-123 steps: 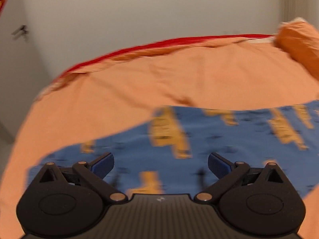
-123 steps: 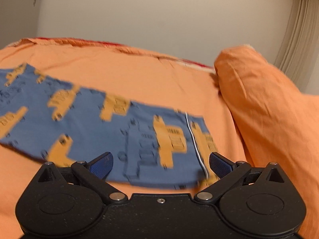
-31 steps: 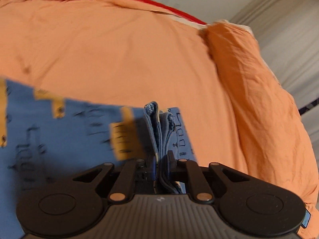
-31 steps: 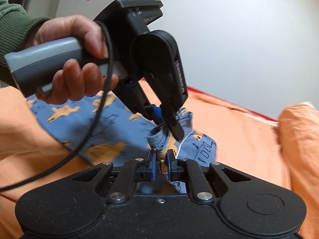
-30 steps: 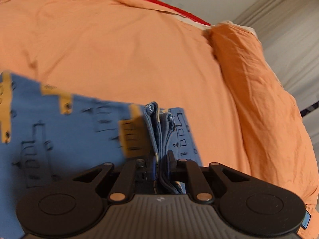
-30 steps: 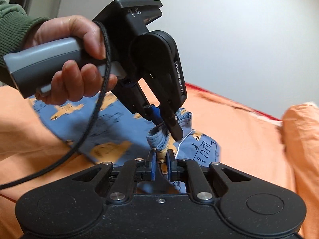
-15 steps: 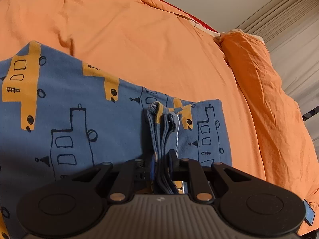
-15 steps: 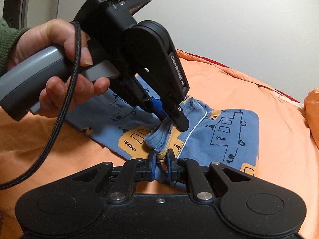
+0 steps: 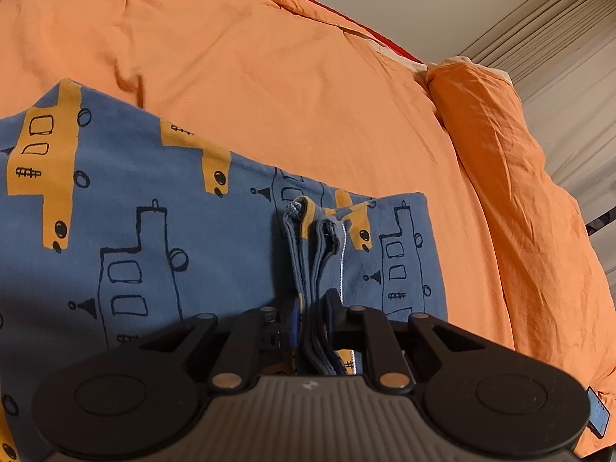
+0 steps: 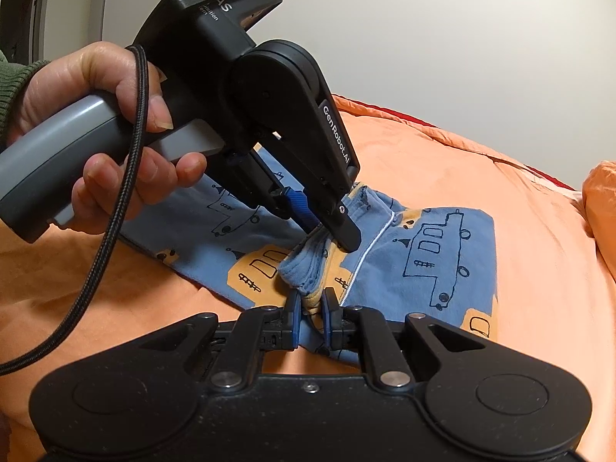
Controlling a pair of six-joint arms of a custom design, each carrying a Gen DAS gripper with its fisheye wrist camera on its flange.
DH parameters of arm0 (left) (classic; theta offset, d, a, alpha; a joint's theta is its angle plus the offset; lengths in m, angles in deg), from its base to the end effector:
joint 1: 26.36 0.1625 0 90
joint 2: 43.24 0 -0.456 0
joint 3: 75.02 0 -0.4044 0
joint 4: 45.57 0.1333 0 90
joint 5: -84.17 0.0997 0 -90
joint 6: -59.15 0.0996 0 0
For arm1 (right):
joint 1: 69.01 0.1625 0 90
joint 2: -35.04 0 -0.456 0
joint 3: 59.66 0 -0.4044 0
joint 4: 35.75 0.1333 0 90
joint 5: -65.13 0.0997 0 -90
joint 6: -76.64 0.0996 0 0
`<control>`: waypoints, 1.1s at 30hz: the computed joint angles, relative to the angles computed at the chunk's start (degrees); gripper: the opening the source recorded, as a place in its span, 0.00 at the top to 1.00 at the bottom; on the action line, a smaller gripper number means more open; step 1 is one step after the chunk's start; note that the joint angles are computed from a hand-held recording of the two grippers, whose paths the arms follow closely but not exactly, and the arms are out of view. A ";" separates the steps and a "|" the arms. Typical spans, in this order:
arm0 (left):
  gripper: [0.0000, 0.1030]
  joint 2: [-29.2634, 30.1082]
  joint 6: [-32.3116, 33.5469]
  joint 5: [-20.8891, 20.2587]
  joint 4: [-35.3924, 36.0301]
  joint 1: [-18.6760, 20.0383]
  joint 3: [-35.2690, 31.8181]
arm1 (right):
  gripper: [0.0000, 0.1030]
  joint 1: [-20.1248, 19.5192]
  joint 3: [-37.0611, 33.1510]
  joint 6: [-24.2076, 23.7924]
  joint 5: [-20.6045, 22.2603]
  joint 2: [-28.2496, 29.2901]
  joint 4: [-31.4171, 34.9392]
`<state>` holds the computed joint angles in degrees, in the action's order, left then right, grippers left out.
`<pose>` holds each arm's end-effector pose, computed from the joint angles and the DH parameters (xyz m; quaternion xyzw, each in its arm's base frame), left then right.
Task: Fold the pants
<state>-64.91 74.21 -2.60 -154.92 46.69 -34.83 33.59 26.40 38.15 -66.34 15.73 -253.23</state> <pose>-0.1319 -0.9094 0.1044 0.2754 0.9609 -0.0077 0.0281 0.2193 -0.6722 -0.0078 0.1865 -0.8052 0.3923 0.4036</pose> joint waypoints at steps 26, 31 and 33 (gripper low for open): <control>0.90 -1.92 1.34 1.40 6.16 2.33 -8.98 | 0.90 2.34 -6.02 3.97 9.23 1.43 9.03; 0.90 -0.36 -1.29 3.16 8.82 4.78 -13.72 | 0.90 2.45 -10.68 4.85 11.45 4.41 15.34; 0.87 0.76 -1.60 2.81 9.96 5.73 -15.80 | 0.89 2.39 -12.02 5.14 10.94 5.42 17.55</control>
<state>-64.16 72.62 0.21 -144.96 52.42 -50.64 35.98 14.39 43.28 -55.40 21.15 -235.68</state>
